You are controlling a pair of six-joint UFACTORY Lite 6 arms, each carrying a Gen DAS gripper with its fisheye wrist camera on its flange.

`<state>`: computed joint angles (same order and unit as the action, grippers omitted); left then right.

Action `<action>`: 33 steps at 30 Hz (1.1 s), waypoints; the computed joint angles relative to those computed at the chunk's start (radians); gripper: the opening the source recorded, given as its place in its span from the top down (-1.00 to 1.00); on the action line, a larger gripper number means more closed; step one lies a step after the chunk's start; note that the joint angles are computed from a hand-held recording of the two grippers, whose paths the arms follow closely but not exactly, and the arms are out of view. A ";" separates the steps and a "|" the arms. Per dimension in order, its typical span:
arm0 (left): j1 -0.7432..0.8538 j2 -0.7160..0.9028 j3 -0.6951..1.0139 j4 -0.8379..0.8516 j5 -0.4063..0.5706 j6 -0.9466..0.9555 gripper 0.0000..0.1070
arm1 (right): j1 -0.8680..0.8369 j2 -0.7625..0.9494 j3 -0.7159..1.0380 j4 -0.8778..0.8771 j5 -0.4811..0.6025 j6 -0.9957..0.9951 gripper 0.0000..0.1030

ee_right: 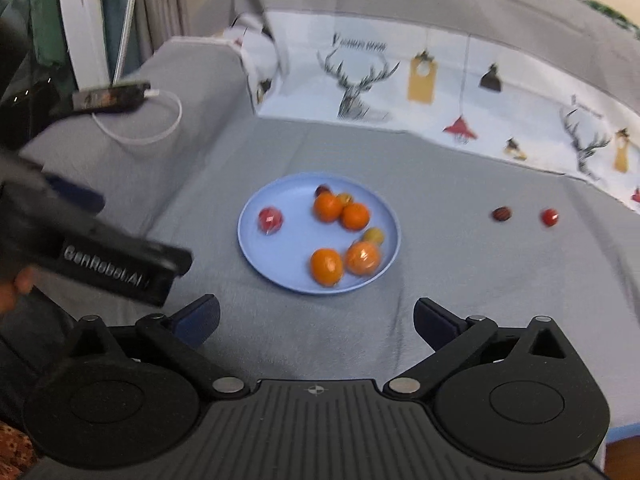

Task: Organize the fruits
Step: 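Open both tools to drop the date and mandarin onto the plate, then move both tools back toward the last date and red tomato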

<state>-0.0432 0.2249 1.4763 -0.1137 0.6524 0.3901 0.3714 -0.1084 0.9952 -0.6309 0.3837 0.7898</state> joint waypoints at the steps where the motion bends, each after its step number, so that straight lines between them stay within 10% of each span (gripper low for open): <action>1: 0.006 -0.026 -0.017 -0.011 0.007 0.000 -0.92 | 0.012 -0.035 -0.019 -0.024 0.013 0.028 -0.98; 18: 0.023 -0.483 -0.296 -0.077 0.017 0.034 -0.92 | 0.258 -0.460 -0.227 -0.326 0.255 0.365 -0.98; 33: -0.032 -0.542 -0.302 0.026 0.029 -0.056 -0.92 | 0.311 -0.556 -0.274 -0.362 0.289 0.414 -0.99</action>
